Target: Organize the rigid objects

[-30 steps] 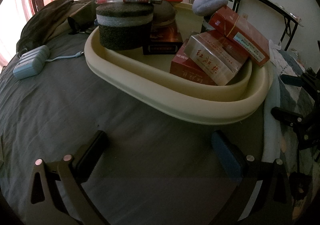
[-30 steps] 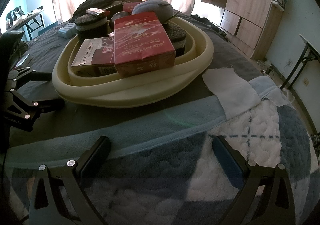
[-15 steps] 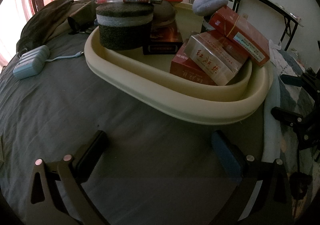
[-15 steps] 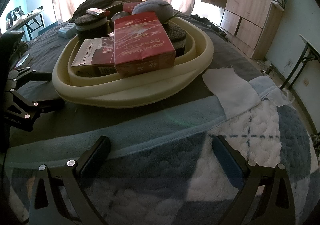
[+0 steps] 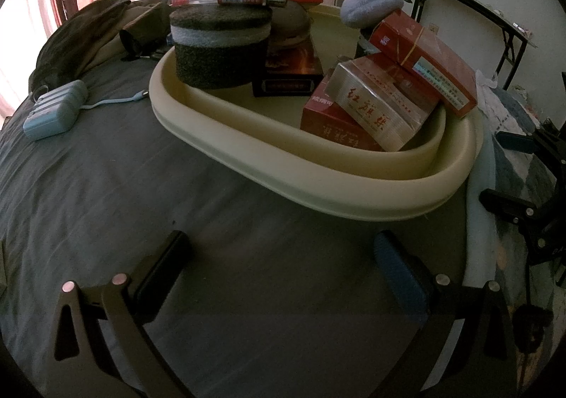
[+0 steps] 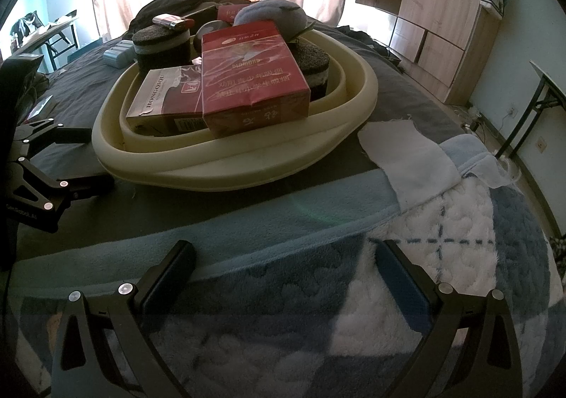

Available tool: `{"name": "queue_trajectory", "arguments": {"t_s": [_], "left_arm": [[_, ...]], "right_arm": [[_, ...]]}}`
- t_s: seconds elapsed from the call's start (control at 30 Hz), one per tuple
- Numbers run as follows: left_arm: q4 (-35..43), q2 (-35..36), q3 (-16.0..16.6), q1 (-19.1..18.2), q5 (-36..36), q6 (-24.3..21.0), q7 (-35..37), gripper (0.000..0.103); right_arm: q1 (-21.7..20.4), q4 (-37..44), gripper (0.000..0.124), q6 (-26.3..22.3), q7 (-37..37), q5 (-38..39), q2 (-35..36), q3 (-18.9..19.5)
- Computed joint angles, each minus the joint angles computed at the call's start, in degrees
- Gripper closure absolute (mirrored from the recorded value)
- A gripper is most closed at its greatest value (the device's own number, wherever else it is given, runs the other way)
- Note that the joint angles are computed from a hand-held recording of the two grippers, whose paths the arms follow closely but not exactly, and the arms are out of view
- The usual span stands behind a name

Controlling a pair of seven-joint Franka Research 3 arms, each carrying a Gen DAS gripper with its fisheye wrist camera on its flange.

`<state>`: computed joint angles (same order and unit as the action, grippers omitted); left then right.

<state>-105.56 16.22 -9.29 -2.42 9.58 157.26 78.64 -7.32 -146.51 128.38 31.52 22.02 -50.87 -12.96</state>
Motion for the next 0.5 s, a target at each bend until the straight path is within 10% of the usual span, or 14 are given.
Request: {"name": "queue_trajectory", "arguments": {"t_s": [0.5], "left_arm": [[-0.9,-0.2,-0.2,0.4,-0.5,0.7,0.4,0.000]], "right_arm": [[-0.1,0.0,0.021,0.0,0.0,0.0,0.0,0.1]]}}
